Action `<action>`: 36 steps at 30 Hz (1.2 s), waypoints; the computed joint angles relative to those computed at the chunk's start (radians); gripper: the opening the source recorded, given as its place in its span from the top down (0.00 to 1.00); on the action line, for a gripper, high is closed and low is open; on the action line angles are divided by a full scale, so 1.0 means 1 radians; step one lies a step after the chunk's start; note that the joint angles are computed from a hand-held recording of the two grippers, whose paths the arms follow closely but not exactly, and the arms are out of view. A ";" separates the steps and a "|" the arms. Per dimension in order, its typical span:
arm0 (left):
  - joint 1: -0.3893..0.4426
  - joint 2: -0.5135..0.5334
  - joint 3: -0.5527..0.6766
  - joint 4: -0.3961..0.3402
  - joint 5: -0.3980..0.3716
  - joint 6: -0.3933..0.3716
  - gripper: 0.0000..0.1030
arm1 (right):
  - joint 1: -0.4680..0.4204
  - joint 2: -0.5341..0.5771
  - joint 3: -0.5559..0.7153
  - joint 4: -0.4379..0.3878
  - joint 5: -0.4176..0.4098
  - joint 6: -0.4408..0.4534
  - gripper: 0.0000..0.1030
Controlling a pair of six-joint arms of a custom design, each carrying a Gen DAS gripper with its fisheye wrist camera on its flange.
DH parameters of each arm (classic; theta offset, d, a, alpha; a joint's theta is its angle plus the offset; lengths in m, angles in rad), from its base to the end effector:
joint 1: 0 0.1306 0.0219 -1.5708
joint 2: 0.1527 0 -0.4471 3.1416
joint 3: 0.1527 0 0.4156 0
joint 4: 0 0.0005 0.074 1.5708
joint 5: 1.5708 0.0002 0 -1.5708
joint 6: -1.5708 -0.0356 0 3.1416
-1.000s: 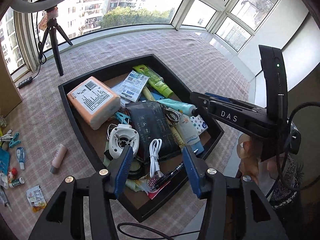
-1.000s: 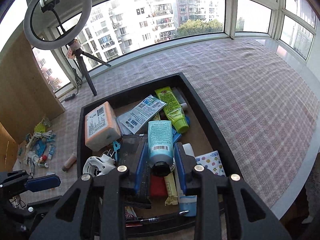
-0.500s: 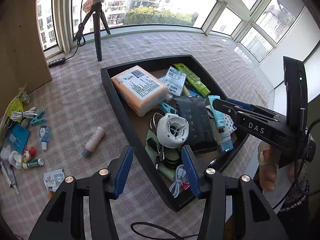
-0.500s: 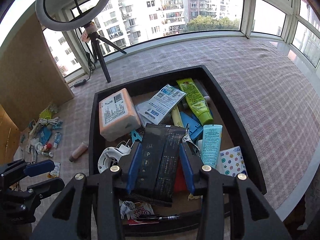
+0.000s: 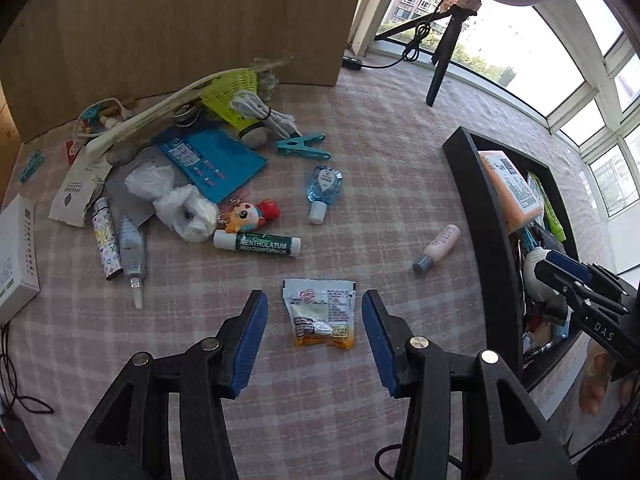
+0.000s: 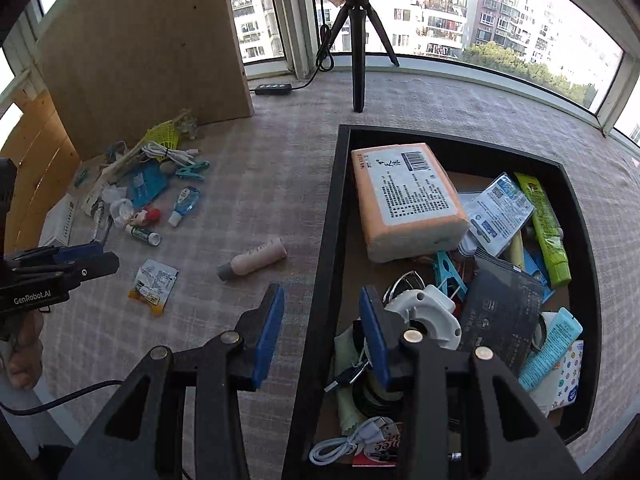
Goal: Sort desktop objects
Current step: 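Move both grippers back over the table, then grasp the green Mentholatum tube with the left gripper while the right grasps the pink bottle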
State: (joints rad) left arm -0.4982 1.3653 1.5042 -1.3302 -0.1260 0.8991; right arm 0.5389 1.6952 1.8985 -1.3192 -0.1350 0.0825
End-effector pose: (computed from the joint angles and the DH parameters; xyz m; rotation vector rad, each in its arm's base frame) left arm 0.3974 -0.2116 0.5330 -0.5831 2.7017 -0.2079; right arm 0.5120 0.3111 0.5463 -0.8692 2.5682 0.3204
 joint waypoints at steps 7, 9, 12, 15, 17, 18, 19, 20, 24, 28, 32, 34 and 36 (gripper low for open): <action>0.093 -0.112 -0.144 0.001 0.010 0.039 0.58 | 0.049 0.077 0.053 -0.090 -0.023 -0.071 0.63; 0.108 -0.123 -0.161 0.006 0.018 0.041 0.58 | 0.061 0.100 0.070 -0.110 -0.023 -0.104 0.63; 0.120 -0.117 -0.164 0.016 0.029 0.025 0.60 | 0.076 0.127 0.087 -0.125 -0.021 -0.146 0.63; 0.115 -0.095 -0.156 0.037 0.059 0.003 0.61 | 0.081 0.151 0.105 -0.140 -0.025 -0.189 0.63; 0.111 -0.071 -0.146 0.054 0.084 0.000 0.61 | 0.081 0.163 0.113 -0.144 -0.028 -0.220 0.63; 0.110 -0.059 -0.141 0.063 0.096 0.005 0.61 | 0.082 0.169 0.116 -0.145 -0.028 -0.234 0.63; 0.109 -0.047 -0.137 0.072 0.107 0.015 0.61 | 0.082 0.173 0.119 -0.146 -0.026 -0.245 0.63; 0.108 -0.035 -0.133 0.080 0.117 0.027 0.61 | 0.083 0.177 0.121 -0.146 -0.024 -0.255 0.63; 0.113 0.014 -0.105 0.091 0.151 0.075 0.55 | 0.086 0.191 0.132 -0.148 -0.019 -0.287 0.63; 0.117 0.047 -0.076 0.082 0.134 0.132 0.52 | 0.088 0.202 0.144 -0.147 -0.013 -0.305 0.63; 0.120 0.074 -0.055 0.055 0.115 0.174 0.52 | 0.090 0.214 0.161 -0.150 -0.004 -0.310 0.63; 0.122 0.082 -0.050 0.051 0.113 0.194 0.50 | 0.093 0.221 0.170 -0.154 0.002 -0.306 0.63; 0.124 0.089 -0.042 0.047 0.110 0.208 0.50 | 0.095 0.229 0.181 -0.159 0.006 -0.303 0.63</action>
State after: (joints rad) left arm -0.3746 1.4540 1.4622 -1.2829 -0.0160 1.1068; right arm 0.6339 1.9245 2.0796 -1.4787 -0.1287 -0.2201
